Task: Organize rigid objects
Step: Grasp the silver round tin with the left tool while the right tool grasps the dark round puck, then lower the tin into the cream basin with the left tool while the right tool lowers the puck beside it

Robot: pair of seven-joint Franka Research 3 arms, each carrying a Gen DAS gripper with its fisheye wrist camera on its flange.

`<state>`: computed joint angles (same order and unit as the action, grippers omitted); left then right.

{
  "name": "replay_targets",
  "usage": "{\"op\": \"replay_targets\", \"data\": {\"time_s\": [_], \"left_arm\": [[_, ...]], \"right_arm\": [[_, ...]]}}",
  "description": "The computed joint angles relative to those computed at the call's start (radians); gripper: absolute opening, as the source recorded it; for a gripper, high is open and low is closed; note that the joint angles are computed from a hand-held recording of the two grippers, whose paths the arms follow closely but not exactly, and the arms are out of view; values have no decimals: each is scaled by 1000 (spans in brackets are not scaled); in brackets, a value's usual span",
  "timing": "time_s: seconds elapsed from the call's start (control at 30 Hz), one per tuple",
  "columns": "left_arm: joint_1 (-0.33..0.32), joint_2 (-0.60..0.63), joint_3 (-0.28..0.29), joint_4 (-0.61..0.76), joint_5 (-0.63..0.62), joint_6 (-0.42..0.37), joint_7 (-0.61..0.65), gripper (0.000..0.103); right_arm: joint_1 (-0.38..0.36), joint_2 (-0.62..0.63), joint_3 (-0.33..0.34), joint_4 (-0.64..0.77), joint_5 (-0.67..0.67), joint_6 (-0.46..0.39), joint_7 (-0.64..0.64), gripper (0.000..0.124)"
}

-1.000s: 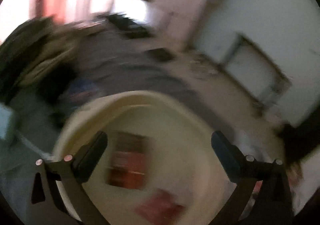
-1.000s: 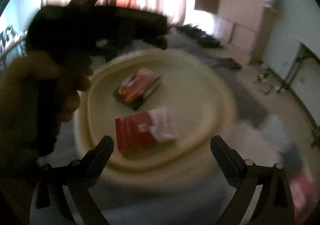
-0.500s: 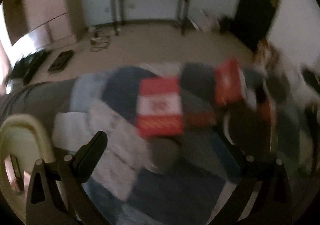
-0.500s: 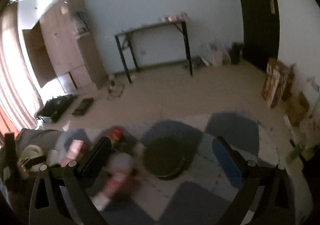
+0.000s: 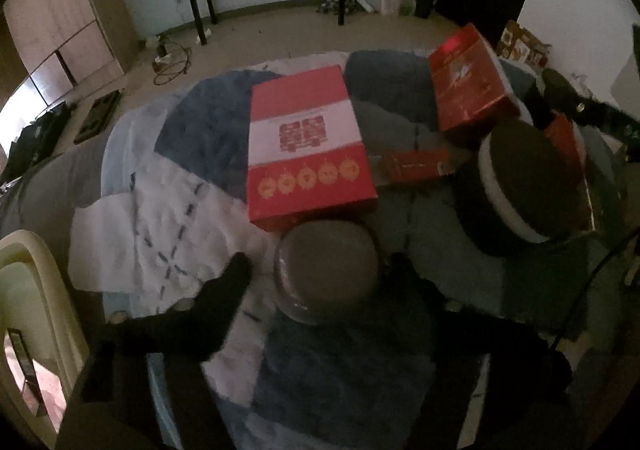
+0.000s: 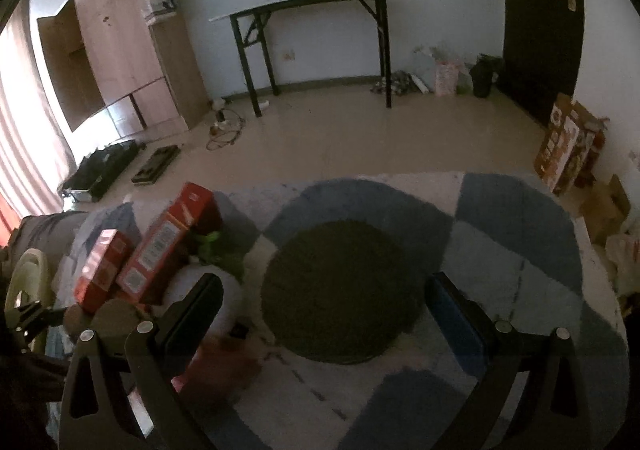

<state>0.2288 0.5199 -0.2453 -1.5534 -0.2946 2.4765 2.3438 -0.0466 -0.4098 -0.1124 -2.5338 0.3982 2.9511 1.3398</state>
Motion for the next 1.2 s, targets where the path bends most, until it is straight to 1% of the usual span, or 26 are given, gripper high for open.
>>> {"op": "replay_targets", "data": {"time_s": [0.03,0.07,0.1,0.17,0.23,0.3,0.37,0.4,0.47,0.53,0.63,0.67,0.73,0.77,0.83,0.87,0.9,0.93,0.97,1.0,1.03,1.07,1.1,1.13,1.2], "left_arm": [[12,6,-11,12,-18,-11,12,57],[19,8,-18,16,-36,-18,17,56],[22,12,-17,24,-41,-25,19,56],[23,19,-18,32,-46,-25,31,56],[29,31,-17,54,-54,-47,37,56],[38,35,-10,78,-49,-79,49,56],[44,21,-1,73,-51,-68,52,56],[63,16,-7,77,-75,-69,63,56],[102,2,-8,93,-128,-66,71,56],[126,-17,5,93,-163,-30,66,56],[176,-43,38,97,-217,50,19,56],[197,-42,52,108,-237,75,-12,56],[234,-21,79,145,-257,113,-91,56],[232,-4,112,167,-223,122,-164,56],[217,32,167,206,-127,125,-286,56],[209,57,194,236,-82,111,-349,56],[209,89,205,275,-54,94,-396,56],[214,117,204,311,-37,74,-429,56],[215,154,210,361,-13,48,-474,56],[212,180,214,398,13,30,-509,56],[212,197,214,416,35,20,-535,56],[220,217,206,441,48,3,-551,56],[235,233,185,458,48,-10,-556,56],[239,256,179,489,65,-35,-574,56],[224,249,189,467,125,-25,-622,56]], "right_arm": [[14,13,-16,10,13,-7,-10,97],[51,57,-48,44,31,1,-32,83],[53,67,-49,55,52,-4,-52,72],[91,77,-85,62,106,7,-122,72],[100,74,-98,72,134,-8,-172,71],[77,58,-87,69,134,-20,-188,71],[39,9,-68,53,109,-34,-188,71],[37,-14,-70,40,113,-30,-195,71],[64,-80,-97,20,144,-21,-234,71],[121,-150,-129,2,181,-15,-294,71],[261,-249,-174,-14,241,-22,-413,71],[334,-280,-185,-14,269,-29,-467,71],[420,-296,-189,-6,301,-43,-532,71],[482,-297,-193,5,323,-64,-575,71],[592,-268,-201,42,375,-106,-660,71],[653,-226,-209,80,399,-143,-710,71],[710,-158,-216,138,429,-190,-762,71],[731,-118,-218,171,442,-215,-781,71],[755,-44,-215,232,450,-264,-801,71],[766,34,-206,296,447,-314,-806,71],[751,85,-187,340,449,-349,-811,71],[768,161,-188,404,410,-397,-791,71],[750,202,-167,441,404,-422,-787,70],[738,250,-154,487,383,-446,-774,70],[713,318,-113,534,315,-413,-727,70]]}}
